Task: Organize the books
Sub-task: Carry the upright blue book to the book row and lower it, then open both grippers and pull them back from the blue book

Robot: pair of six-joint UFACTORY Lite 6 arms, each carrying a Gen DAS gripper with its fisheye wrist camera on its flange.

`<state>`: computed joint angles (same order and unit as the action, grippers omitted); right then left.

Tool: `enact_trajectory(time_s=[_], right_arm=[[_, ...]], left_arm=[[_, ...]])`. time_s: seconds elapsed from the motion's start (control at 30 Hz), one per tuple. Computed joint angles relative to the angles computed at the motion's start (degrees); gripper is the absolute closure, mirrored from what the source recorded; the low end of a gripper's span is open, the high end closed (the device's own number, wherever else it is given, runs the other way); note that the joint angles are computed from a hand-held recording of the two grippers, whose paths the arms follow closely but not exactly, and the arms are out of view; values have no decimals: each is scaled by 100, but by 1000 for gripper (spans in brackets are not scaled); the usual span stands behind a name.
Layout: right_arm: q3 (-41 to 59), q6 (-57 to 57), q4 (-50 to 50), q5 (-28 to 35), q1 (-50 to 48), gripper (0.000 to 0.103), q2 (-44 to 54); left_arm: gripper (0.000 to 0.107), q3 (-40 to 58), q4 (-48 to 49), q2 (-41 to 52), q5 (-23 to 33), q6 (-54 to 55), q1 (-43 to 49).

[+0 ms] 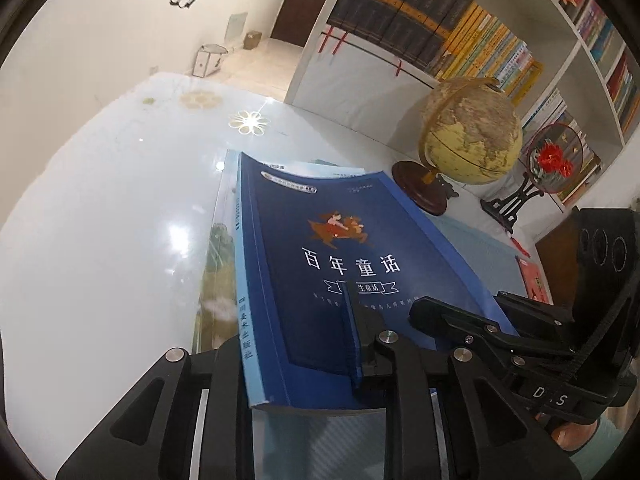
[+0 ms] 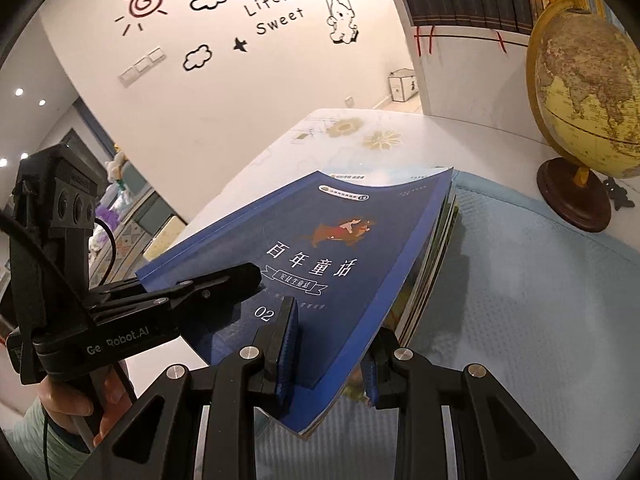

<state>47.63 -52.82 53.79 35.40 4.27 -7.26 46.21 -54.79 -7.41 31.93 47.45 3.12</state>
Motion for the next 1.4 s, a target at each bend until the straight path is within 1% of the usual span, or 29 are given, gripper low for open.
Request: enact_trajectory(time_s=[0.17,0.23,0.33,0.37,0.4,0.47,0.6,0.67,0.77,0.8,0.9,0.97,1.03,1.1,1.17,1.27,1.33,1.4], right_arm=[[211,-270,532,28,-121,76,655],[178,-268,568,-44,-96,76,757],[169,-187,439,-291,35,76,992],[98,-403,615,-319,4,76,985],[67,-513,695,-317,-25,76,975],[103,-524,686,-270,-67,76,1011],[217,-452,538,-263,-54,76,1098],[205,-362,375,-426,73,76,1046],[206,-182,131,-701,301,75,1014],[217,-187,110,-707,339,73,1024],[187,-238,34,-850,460,72,1024],[212,-157,-76,-724,422,67,1020],[211,-35,-202,-573,324,63,978],[114,86,-355,-374,119,63,809],[-39,21,-319,-173,-144,63,622],[-360,-286,-112,242,-781,56,266],[-572,-568,74,503,-1247,50,67],[-685,-768,175,848,-1738,49,55]], left_arm=[[78,507,-161,861,396,272,364],[75,466,-117,941,472,316,476],[73,297,195,1005,421,105,576],[75,195,310,973,320,43,581],[75,8,194,803,244,222,646],[75,-97,284,671,210,172,753],[75,-106,617,707,216,-189,879],[75,-89,586,807,175,-205,858],[74,-242,492,677,2,-150,791],[74,-244,597,649,-48,-290,735],[74,-275,677,591,-138,-428,658],[74,-286,836,528,-130,-610,642],[74,-412,1211,258,-193,-1038,575],[74,-646,1664,-221,-292,-1518,507],[74,-913,1866,-754,-207,-1743,540],[74,-1283,1948,-1427,66,-1948,542],[74,-1549,2407,-1876,98,-2647,242],[74,-1780,3028,-2337,167,-3671,-272]])
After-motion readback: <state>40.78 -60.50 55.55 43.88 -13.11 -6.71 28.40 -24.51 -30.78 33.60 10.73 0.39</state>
